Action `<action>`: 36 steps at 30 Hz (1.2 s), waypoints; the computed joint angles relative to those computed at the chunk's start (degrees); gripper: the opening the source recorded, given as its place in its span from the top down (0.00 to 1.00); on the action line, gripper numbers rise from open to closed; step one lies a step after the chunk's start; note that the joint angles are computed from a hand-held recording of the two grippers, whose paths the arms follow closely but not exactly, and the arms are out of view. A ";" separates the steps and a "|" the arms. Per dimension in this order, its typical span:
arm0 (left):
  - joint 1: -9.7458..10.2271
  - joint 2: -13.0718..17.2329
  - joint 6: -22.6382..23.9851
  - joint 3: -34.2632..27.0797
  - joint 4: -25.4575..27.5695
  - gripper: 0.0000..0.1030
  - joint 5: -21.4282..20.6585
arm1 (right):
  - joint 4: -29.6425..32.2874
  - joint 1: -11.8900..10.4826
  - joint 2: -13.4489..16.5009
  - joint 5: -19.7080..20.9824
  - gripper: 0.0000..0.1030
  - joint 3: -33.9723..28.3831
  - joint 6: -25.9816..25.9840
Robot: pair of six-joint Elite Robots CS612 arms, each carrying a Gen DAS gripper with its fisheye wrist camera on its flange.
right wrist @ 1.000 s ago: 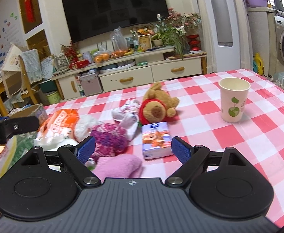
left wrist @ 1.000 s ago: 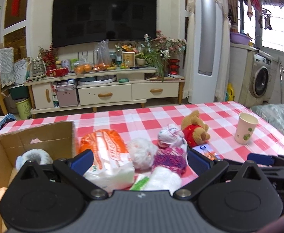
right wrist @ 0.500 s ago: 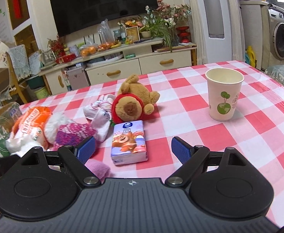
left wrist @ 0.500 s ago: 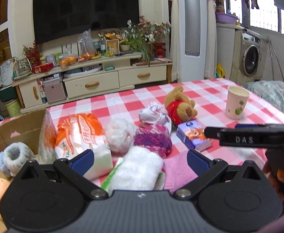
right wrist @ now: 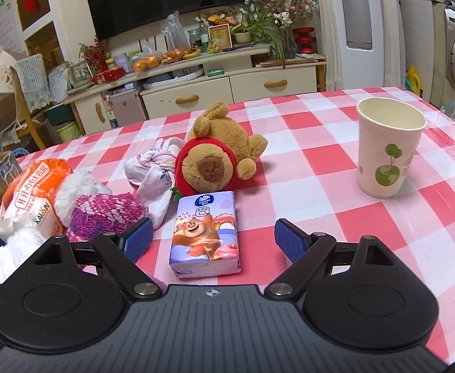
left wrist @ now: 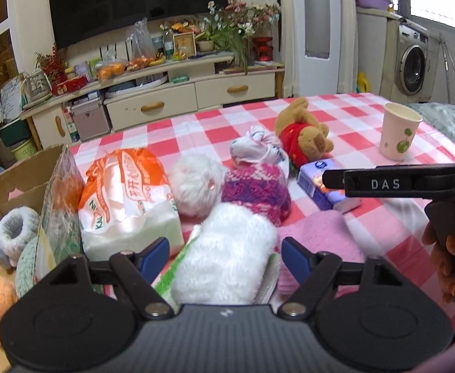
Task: Organize soft objects
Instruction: 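Close right tool on bear-print tissue pack while left tool grasps white fluffy towel roll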
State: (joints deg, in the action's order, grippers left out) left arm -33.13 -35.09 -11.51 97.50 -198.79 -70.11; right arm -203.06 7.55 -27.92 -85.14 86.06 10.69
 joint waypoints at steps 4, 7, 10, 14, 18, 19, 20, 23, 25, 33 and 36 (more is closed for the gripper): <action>0.23 -0.13 -1.15 -0.21 1.42 0.35 -0.23 | 0.80 0.07 0.38 -0.05 0.00 -0.89 -1.15; 0.40 -0.28 -1.78 -0.46 2.76 0.45 -0.76 | 1.36 0.17 0.64 0.15 0.03 -1.48 -2.20; 0.67 -0.46 -2.85 -0.71 4.29 0.51 -1.94 | 2.00 0.47 0.86 -0.76 0.09 -1.96 -3.64; 0.78 -0.58 -3.25 -0.85 4.93 0.56 -2.38 | 3.25 0.44 0.99 -0.71 0.27 -2.38 -4.20; 0.92 -0.58 -3.66 -0.97 4.92 0.58 -2.98 | 4.34 0.35 1.13 -0.38 0.39 -2.71 -4.99; 0.96 -0.58 -3.71 -0.99 4.91 0.58 -3.15 | 4.18 0.35 1.21 -0.46 0.39 -2.76 -5.26; 0.99 -0.61 -3.83 -0.99 4.90 0.58 -3.32 | 4.13 0.37 1.26 -0.46 0.39 -2.82 -5.42; 1.13 -0.68 -4.54 -0.94 4.68 0.59 -3.81 | 3.90 0.36 1.25 -0.38 0.39 -2.74 -5.32; 1.21 -0.71 -4.89 -0.96 4.51 0.59 -4.11 | 3.79 0.36 1.26 -0.34 0.39 -2.70 -5.18; 1.49 -0.81 -7.06 -0.59 1.88 0.59 -6.33 | 2.39 -0.07 0.68 1.32 0.40 -1.37 -3.48; 1.53 -0.67 -7.56 -0.67 0.65 0.59 -7.42 | 1.97 -0.46 0.30 3.18 0.40 -0.62 -1.88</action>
